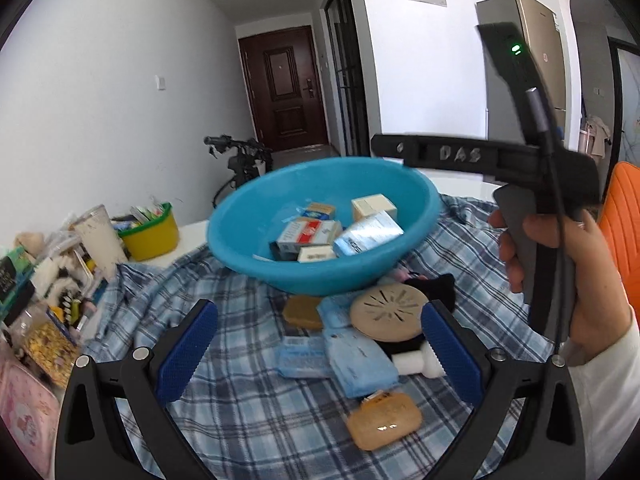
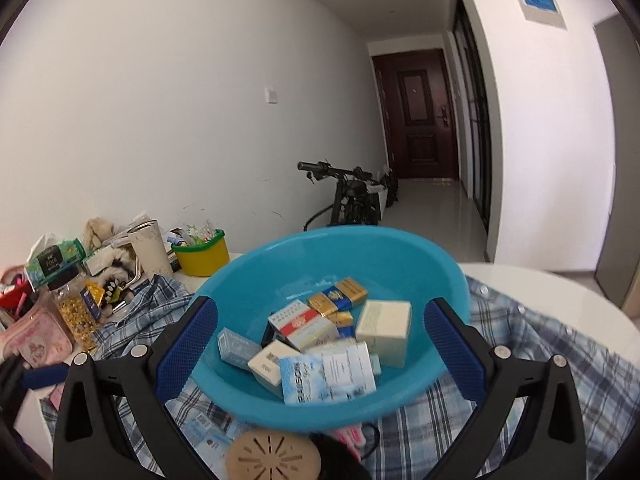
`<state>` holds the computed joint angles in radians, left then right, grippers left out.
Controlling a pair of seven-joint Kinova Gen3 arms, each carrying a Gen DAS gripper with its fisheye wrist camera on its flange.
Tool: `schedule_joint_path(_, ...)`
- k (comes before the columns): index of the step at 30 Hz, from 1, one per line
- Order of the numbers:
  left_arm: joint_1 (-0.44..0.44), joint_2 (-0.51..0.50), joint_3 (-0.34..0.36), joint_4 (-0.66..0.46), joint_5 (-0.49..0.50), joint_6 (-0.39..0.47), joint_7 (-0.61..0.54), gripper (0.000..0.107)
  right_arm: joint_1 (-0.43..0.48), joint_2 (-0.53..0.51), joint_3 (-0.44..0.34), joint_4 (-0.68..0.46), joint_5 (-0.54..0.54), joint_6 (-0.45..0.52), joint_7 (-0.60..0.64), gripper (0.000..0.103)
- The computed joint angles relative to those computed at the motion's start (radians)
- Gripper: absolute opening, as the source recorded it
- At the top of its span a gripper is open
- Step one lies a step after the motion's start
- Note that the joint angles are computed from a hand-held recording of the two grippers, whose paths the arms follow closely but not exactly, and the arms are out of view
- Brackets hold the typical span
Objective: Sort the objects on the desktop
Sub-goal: 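Move the left gripper to the blue wet-wipe pack and grasp it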
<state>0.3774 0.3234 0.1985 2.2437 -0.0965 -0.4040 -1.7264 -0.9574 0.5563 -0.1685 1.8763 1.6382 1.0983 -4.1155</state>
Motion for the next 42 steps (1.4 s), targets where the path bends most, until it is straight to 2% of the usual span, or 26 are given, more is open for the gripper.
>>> schedule_joint_path(2,0.027,0.024,-0.008,-0.005,0.019,0.006,-0.013,0.103,-0.029,-0.007,-0.020,0.045,-0.012,0.049,-0.081,0.103)
schedule_joint_path(5,0.110,0.066,-0.058,-0.019,0.093,0.004,-0.080,0.103,-0.088,0.002,-0.035,0.091,-0.049,0.119,-0.165,0.103)
schedule_joint_path(7,0.148,0.095,-0.082,-0.039,0.135,0.014,-0.119,0.103,-0.132,0.012,-0.032,0.127,-0.066,0.143,-0.246,0.103)
schedule_joint_path(11,0.214,0.147,-0.137,-0.071,0.221,0.024,-0.186,0.103,-0.162,0.034,-0.089,0.181,-0.105,0.172,-0.409,0.103)
schedule_joint_path(15,0.194,0.176,-0.123,-0.092,0.231,0.044,-0.190,0.103,-0.195,0.060,-0.107,0.206,-0.144,0.171,-0.509,0.103)
schedule_joint_path(16,0.199,0.182,-0.129,-0.099,0.239,0.051,-0.194,0.101,-0.226,0.077,-0.097,0.198,-0.168,0.200,-0.533,0.103)
schedule_joint_path(18,0.222,0.195,-0.151,-0.110,0.260,0.057,-0.210,0.091,-0.290,0.099,-0.072,0.181,-0.221,0.255,-0.567,0.103)
schedule_joint_path(20,0.230,0.207,-0.157,-0.121,0.268,0.068,-0.219,0.067,-0.282,0.095,-0.085,0.164,-0.241,0.245,-0.537,0.103)
schedule_joint_path(22,0.200,0.218,-0.129,-0.139,0.246,0.100,-0.208,0.056,-0.247,0.085,-0.112,0.147,-0.248,0.214,-0.456,0.103)
schedule_joint_path(23,0.191,0.225,-0.120,-0.148,0.233,0.116,-0.203,0.056,-0.240,0.085,-0.116,0.137,-0.257,0.205,-0.416,0.103)
schedule_joint_path(26,0.223,0.234,-0.151,-0.147,0.244,0.106,-0.209,0.056,-0.272,0.091,-0.070,0.114,-0.271,0.162,-0.346,0.103)
schedule_joint_path(36,0.230,0.253,-0.164,-0.161,0.235,0.123,-0.216,0.056,-0.277,0.101,-0.047,0.112,-0.240,0.097,-0.361,0.103)
schedule_joint_path(42,0.193,0.252,-0.128,-0.157,0.205,0.114,-0.195,0.056,-0.282,0.101,-0.043,0.112,-0.261,0.089,-0.365,0.103)
